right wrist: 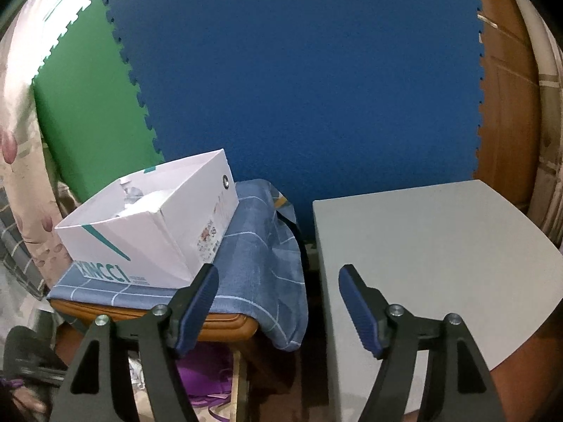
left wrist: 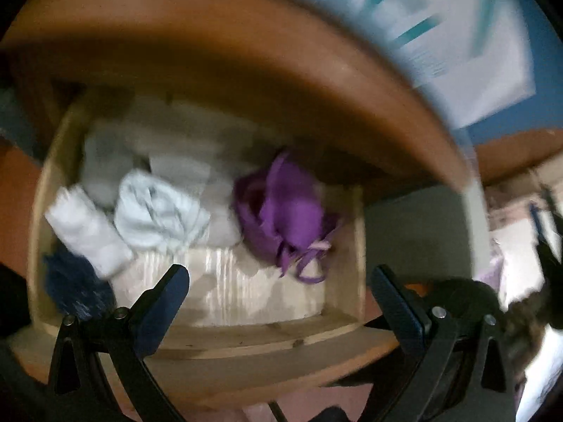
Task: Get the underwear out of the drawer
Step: 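Withdraw the right gripper while the left gripper reaches into the drawer, then grasp the purple bra by its cup with the left gripper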
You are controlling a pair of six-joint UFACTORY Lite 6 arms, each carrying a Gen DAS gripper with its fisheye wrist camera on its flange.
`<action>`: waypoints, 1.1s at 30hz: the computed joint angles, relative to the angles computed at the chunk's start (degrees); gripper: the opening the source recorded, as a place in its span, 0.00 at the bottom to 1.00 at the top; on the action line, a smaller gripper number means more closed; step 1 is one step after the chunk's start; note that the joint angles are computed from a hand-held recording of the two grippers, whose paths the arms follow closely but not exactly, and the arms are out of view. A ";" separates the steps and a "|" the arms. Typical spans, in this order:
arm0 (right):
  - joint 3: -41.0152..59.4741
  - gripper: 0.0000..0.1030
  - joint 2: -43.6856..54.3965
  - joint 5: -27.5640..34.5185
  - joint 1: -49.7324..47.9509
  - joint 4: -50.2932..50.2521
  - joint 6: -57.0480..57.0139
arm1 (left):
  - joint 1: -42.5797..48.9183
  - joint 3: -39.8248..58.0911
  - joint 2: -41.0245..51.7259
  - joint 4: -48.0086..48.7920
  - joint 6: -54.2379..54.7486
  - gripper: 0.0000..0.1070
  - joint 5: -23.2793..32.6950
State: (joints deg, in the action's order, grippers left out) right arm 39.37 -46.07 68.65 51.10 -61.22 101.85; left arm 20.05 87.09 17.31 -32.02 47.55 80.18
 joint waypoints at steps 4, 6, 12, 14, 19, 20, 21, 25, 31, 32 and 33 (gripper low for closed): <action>-0.35 0.72 -2.41 4.30 4.77 -0.94 1.14 | -2.46 -3.90 -1.76 -0.28 -1.85 0.94 -5.59; -0.24 0.72 -3.73 5.97 6.31 -0.89 1.47 | -4.44 -5.56 -3.56 1.03 -1.82 0.94 -8.74; -2.12 0.73 -9.28 15.47 16.84 -3.65 6.38 | -10.56 -10.08 -7.69 8.82 -2.92 0.94 -15.30; -3.32 0.74 -11.42 17.95 19.74 -4.77 8.38 | -14.09 -9.86 -8.08 13.70 -4.46 0.94 -17.37; -6.80 0.75 -15.20 12.27 13.89 -2.94 7.26 | -17.92 -12.47 -9.55 23.81 -1.33 0.94 -22.53; -7.32 0.75 -15.64 11.14 12.77 -2.70 7.02 | -18.15 -13.96 -10.68 24.52 0.85 0.94 -24.05; -7.79 0.75 -16.03 9.87 11.52 -2.40 6.74 | -18.30 -15.98 -12.30 25.09 4.69 0.94 -25.82; -9.19 0.75 -16.98 3.82 5.33 -0.45 4.74 | -22.14 -23.76 -16.85 31.84 6.93 0.94 -33.78; -9.82 0.75 -16.58 -1.15 0.04 1.74 1.91 | -22.54 -29.19 -20.29 32.72 14.25 0.91 -40.01; -9.94 0.75 -16.41 -2.37 -1.31 2.29 1.17 | -22.39 -29.81 -20.46 32.79 15.33 0.91 -40.93; -10.07 0.75 -16.24 -3.25 -2.30 2.77 0.63 | -22.57 -30.30 -20.17 33.77 15.05 0.91 -41.35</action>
